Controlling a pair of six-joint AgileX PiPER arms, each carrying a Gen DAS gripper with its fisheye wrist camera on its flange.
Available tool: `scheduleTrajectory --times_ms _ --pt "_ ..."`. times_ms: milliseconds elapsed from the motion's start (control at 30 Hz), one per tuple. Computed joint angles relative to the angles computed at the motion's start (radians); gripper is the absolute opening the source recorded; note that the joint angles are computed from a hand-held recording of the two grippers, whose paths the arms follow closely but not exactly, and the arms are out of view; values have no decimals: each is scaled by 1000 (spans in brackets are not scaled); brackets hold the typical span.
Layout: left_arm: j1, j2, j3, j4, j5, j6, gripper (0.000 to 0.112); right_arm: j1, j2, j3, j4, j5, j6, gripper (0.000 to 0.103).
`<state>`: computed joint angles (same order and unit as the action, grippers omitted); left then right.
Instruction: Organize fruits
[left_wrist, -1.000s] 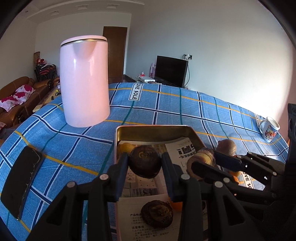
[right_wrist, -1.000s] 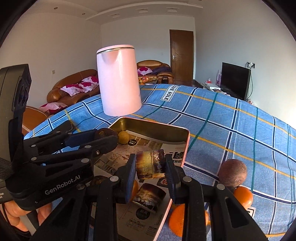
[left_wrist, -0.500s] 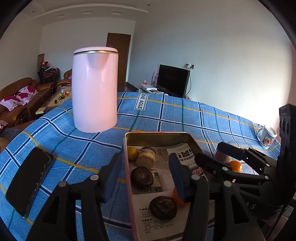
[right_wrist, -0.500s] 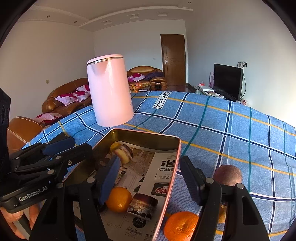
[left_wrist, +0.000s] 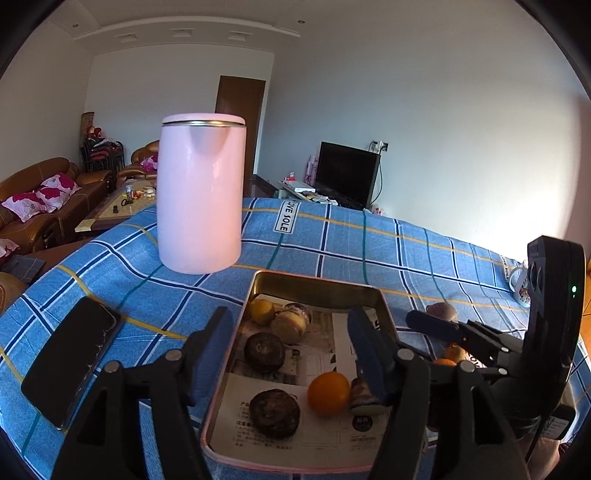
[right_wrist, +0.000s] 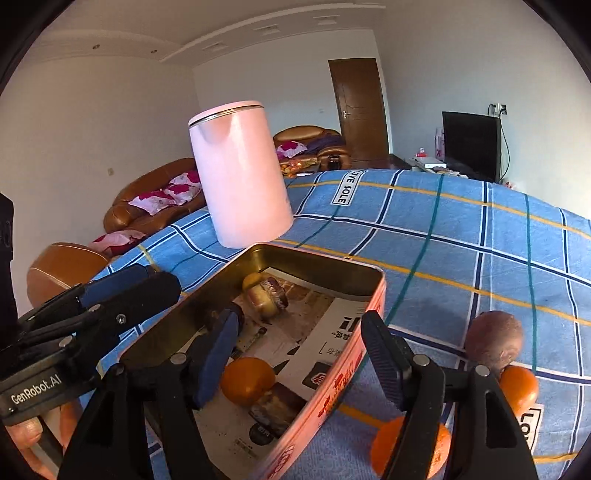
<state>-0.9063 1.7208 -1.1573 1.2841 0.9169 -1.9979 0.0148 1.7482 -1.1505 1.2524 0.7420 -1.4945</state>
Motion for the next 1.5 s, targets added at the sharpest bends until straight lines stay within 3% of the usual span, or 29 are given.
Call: scheduleTrajectory --times_ms 167,300,433,567,700,800,1033,1100,1233,1500 --pt "-21 21 -31 3 -13 15 68 -94 -25 18 -8 26 -5 71" --pt "-38 101 -147 -40 -61 117 68 -235 -60 46 -13 11 -41 86" --pt "-54 227 -342 -154 -87 309 69 -348 -72 60 6 -42 -92 87" --pt "-63 373 -579 -325 -89 566 69 -419 -49 54 32 -36 -127 87" --pt "-47 500 -788 -498 -33 763 68 -456 -38 62 71 0 -168 87" --pt "-32 548 -865 -571 -5 831 58 -466 -55 89 119 16 -219 87" --pt "-26 686 -1094 -572 181 932 59 -470 -47 80 113 28 -210 88" --pt "-6 689 -1099 -599 199 944 63 -473 -33 63 93 34 -181 88" --pt "0 637 -1000 -578 149 919 46 -474 -14 38 58 27 -120 88" --pt "0 520 -800 -495 -34 763 45 -456 2 10 -4 6 -50 88"
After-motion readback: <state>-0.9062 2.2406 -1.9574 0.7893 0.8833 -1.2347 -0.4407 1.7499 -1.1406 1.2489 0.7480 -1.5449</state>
